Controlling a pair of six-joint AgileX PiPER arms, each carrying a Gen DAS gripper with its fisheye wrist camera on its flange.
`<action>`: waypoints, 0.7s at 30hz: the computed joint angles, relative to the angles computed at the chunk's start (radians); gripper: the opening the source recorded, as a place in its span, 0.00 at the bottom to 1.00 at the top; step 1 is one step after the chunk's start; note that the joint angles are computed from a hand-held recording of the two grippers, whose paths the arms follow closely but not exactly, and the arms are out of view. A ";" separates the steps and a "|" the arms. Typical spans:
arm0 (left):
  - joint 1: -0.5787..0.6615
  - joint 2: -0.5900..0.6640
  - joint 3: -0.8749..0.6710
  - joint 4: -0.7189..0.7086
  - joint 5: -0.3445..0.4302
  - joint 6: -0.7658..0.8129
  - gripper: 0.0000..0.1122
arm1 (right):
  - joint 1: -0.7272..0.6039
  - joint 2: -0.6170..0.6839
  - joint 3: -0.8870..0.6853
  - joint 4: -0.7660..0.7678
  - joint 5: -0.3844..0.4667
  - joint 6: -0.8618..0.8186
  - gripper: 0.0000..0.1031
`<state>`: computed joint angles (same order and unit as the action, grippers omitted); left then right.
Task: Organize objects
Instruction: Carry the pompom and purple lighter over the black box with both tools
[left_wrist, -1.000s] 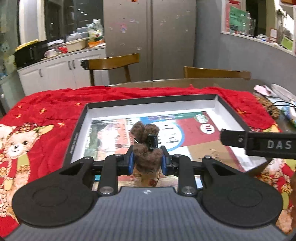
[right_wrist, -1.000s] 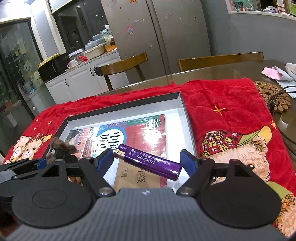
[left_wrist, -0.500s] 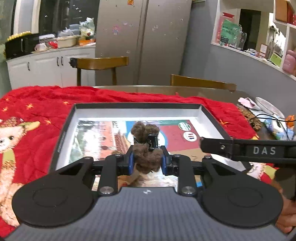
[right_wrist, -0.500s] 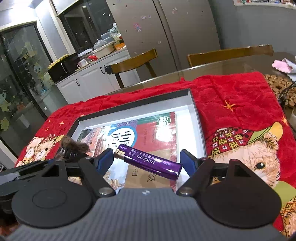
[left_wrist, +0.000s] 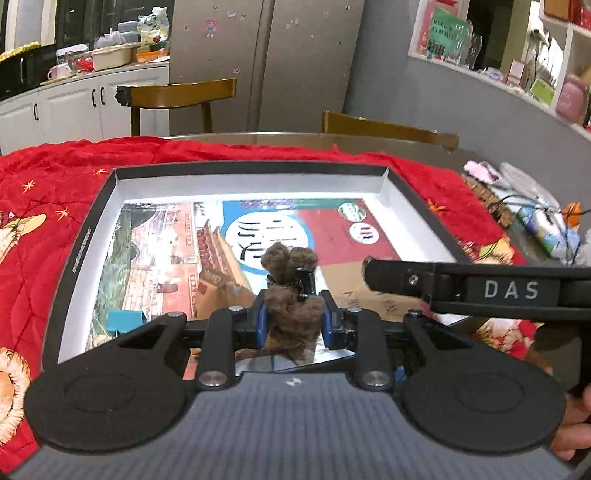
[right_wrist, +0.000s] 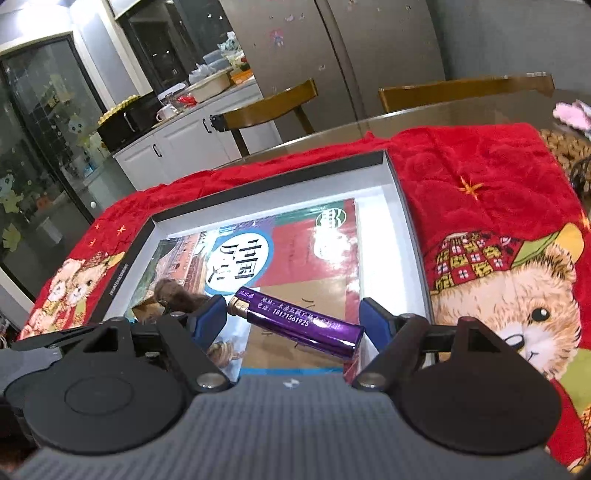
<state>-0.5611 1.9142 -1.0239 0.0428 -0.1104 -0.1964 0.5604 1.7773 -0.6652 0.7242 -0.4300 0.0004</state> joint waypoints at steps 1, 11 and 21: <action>-0.002 0.006 -0.003 -0.051 -0.002 0.049 0.28 | 0.001 0.002 -0.001 0.002 0.001 0.000 0.77; -0.026 0.058 0.010 -0.376 -0.099 0.381 0.29 | 0.030 0.036 -0.032 0.112 -0.030 -0.162 0.77; -0.056 0.080 0.052 -0.461 -0.230 0.454 0.29 | 0.063 0.070 -0.048 0.215 -0.074 -0.311 0.77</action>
